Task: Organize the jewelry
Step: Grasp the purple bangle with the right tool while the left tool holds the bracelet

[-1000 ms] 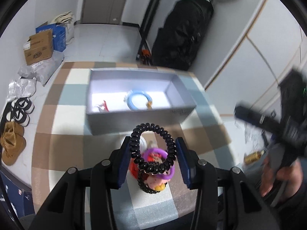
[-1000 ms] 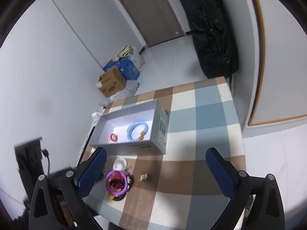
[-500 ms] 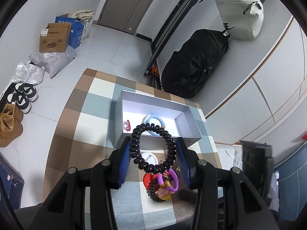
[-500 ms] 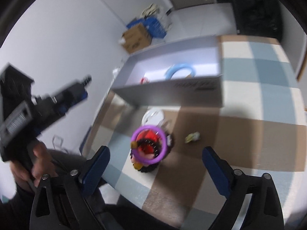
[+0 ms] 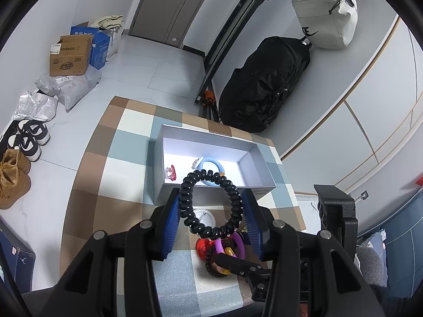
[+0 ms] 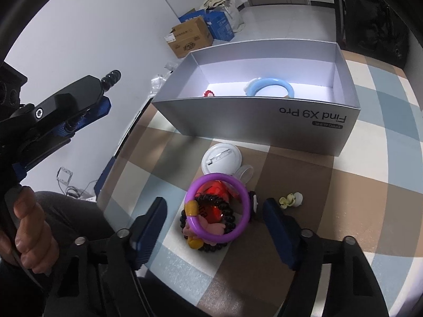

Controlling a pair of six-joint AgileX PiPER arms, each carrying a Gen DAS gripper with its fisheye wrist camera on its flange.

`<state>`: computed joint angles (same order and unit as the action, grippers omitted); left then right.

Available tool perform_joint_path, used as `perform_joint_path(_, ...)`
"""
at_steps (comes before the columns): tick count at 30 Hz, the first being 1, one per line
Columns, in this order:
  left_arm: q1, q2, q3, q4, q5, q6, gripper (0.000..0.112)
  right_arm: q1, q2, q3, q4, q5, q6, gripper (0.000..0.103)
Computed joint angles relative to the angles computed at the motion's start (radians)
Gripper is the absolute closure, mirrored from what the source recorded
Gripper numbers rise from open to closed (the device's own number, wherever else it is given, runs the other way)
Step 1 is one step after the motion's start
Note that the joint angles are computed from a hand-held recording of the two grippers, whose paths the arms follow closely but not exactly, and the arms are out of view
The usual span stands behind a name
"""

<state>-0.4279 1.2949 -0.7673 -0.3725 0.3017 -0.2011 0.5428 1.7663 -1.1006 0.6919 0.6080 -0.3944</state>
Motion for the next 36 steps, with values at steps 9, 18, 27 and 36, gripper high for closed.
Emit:
perform_joint_path(9,-0.031,0.01,-0.01,0.14,-0.005,-0.14,0.073,-0.006,-0.01,0.006,-0.005,-0.019,0.009,0.049)
perform_joint_path(18,-0.058,0.025,-0.027,0.254,-0.003,-0.264,0.073,-0.053,-0.051,0.047,0.086,-0.03,-0.058,0.05)
perform_joint_path(27,-0.102,0.051,-0.054,0.404,0.015,-0.414,0.073,-0.077,-0.093,0.075,0.128,-0.038,-0.104,0.051)
perform_joint_path(36,-0.126,0.063,-0.067,0.516,0.021,-0.538,0.073,-0.104,-0.136,0.103,0.198,-0.055,-0.163,0.051)
